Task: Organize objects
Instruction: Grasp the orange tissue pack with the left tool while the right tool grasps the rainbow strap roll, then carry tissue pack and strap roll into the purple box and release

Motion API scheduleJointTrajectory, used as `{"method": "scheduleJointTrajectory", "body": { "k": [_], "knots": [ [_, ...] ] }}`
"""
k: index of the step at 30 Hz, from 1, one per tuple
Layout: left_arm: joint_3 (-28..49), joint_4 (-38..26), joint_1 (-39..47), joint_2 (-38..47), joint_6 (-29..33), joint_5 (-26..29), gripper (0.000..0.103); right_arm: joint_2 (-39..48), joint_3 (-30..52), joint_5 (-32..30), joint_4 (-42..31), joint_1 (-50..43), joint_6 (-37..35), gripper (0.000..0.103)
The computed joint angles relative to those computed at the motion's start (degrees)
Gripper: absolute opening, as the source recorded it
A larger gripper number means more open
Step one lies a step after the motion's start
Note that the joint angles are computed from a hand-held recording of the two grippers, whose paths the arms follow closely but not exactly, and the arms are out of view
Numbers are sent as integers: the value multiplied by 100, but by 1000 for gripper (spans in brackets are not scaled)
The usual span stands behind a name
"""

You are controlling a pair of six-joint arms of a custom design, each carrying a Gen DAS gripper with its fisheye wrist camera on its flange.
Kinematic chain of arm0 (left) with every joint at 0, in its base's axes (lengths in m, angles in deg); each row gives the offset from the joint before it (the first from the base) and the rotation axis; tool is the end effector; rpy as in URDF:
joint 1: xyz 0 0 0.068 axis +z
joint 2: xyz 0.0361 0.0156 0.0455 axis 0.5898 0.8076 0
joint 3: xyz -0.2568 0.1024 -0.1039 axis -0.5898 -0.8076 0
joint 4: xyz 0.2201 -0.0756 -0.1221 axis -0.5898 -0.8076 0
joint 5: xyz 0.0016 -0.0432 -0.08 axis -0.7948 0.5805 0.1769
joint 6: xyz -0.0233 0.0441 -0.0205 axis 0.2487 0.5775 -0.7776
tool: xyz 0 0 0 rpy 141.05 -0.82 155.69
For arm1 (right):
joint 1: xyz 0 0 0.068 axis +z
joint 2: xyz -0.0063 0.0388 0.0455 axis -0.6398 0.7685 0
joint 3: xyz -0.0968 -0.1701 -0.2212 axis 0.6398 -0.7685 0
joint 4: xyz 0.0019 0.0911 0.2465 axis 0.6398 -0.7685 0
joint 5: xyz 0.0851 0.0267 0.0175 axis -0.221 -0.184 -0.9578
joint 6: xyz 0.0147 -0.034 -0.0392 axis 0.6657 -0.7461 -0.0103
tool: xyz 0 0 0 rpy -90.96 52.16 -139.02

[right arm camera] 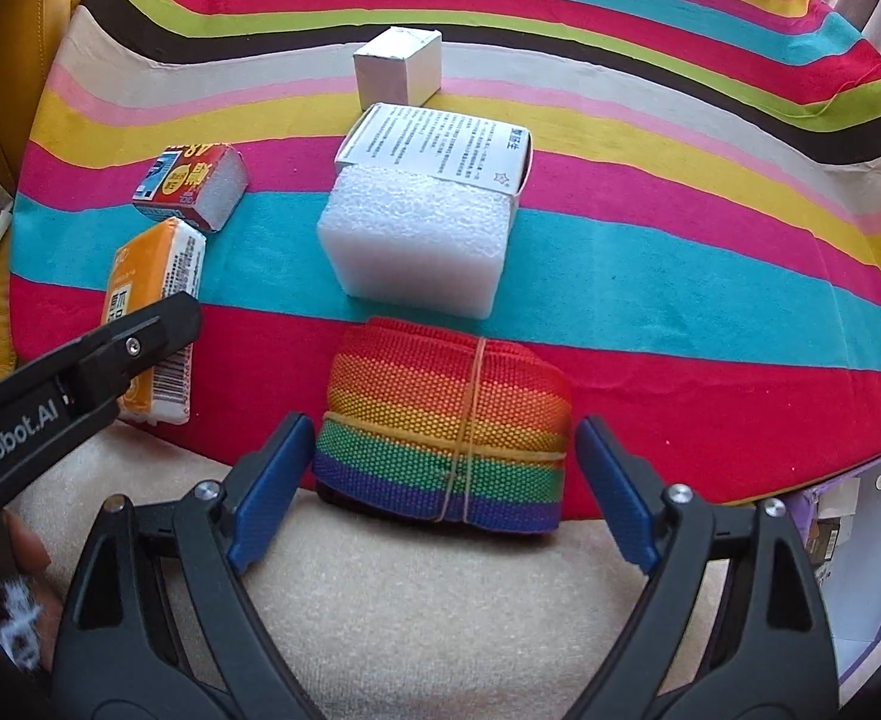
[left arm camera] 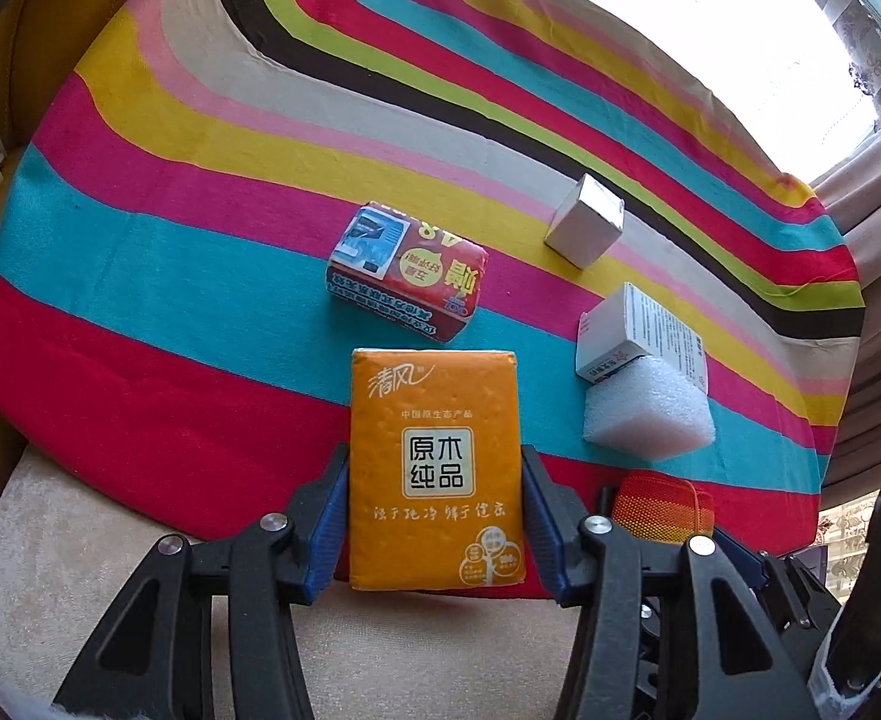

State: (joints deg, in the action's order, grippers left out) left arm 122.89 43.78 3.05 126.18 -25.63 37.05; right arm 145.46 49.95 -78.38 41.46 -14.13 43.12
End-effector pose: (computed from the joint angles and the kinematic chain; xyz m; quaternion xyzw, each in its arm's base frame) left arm 0.3056 -0.1986 0.1617 -0.0655 0.9630 -0.1517 0.2129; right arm 0.2919 0.1335 0.2135 -0.0175 0.9825 -0.0080 0.1855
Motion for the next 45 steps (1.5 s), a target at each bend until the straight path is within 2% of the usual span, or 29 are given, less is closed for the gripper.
{"method": "scheduleJointTrajectory", "body": {
  "k": [9, 24, 26, 29, 45],
  "knots": [
    [1, 130, -132, 34, 8, -214, 53, -54, -194, 75, 204, -25, -15, 87],
    [-389, 203, -645, -605, -102, -1126, 53, -1644, -1246, 580, 768, 136, -112, 87],
    [-437, 170, -732, -701, -133, -1218, 53, -1542, -996, 660, 661, 240, 6, 87],
    [-408, 90, -871, -729, -200, -1306, 53, -1568, -1075, 682, 813, 242, 57, 87],
    [59, -127, -1722, -534, -382, -1793, 53, -2748, -1753, 239, 642, -585, -110, 87]
  ]
}}
